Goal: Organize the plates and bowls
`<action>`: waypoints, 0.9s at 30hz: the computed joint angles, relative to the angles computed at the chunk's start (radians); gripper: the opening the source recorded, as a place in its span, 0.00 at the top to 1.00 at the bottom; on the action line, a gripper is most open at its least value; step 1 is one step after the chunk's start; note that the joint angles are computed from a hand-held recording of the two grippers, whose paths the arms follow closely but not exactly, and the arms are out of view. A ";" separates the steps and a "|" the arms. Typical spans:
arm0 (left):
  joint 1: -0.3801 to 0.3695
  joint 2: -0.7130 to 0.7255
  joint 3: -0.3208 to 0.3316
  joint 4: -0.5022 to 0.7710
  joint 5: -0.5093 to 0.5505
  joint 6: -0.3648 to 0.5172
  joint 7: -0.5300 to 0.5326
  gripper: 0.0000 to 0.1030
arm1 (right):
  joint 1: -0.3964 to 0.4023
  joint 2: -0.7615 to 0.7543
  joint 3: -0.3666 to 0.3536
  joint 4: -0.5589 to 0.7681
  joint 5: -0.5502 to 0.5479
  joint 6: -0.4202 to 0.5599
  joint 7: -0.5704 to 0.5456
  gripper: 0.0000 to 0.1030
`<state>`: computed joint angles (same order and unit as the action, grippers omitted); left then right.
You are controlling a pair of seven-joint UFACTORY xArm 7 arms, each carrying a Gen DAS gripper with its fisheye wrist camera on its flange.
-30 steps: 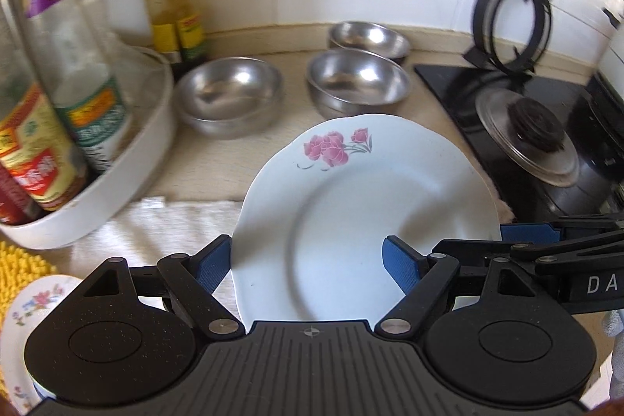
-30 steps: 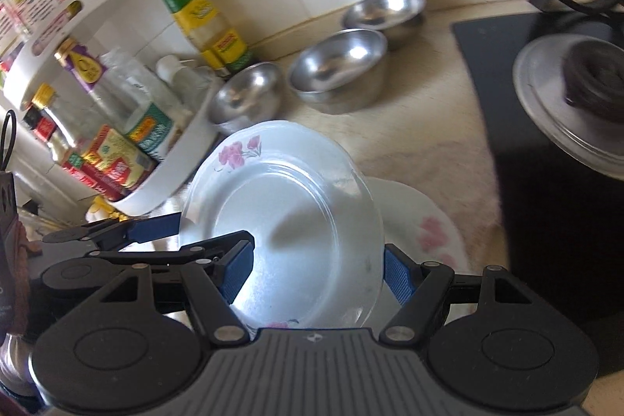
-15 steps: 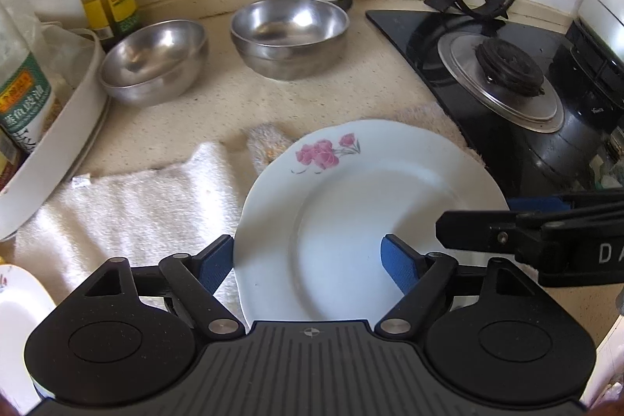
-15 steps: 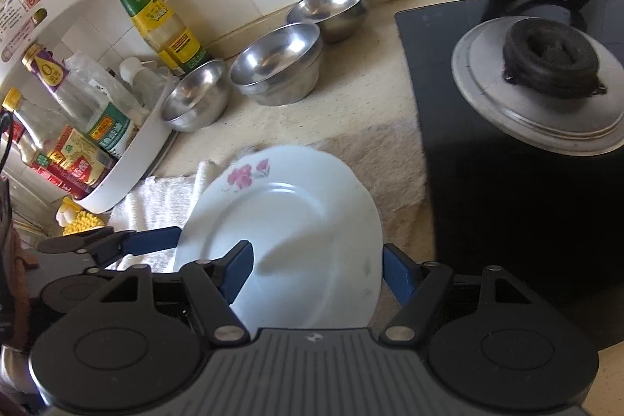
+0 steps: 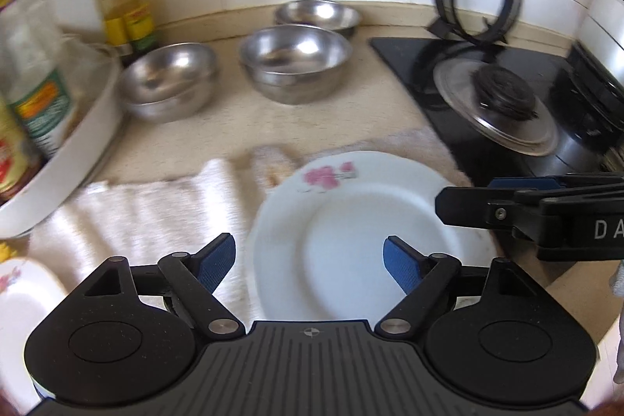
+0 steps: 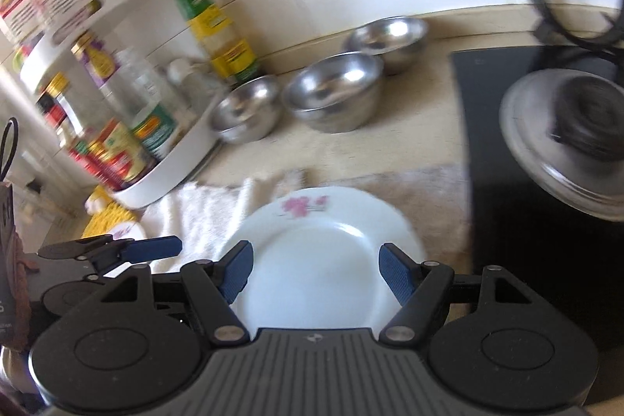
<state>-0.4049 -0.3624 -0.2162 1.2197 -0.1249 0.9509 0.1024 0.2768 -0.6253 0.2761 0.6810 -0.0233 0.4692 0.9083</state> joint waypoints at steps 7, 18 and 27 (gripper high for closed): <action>0.082 -0.077 0.000 -0.039 0.108 0.037 -0.132 0.13 | 0.093 0.187 -0.037 0.124 0.044 -0.088 -0.150 0.28; 0.265 -0.145 0.110 -0.060 0.213 0.069 -0.155 0.07 | 0.163 0.544 0.009 0.451 0.004 -0.101 -0.193 0.25; 0.357 -0.114 0.191 -0.054 0.204 0.087 -0.081 0.07 | 0.257 0.757 -0.022 0.658 -0.034 -0.068 -0.172 0.25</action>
<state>-0.0475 -0.4760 -0.0250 1.1658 0.0794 1.0384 0.0212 0.5342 0.1319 0.2540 1.3394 -0.0577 0.4012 0.7367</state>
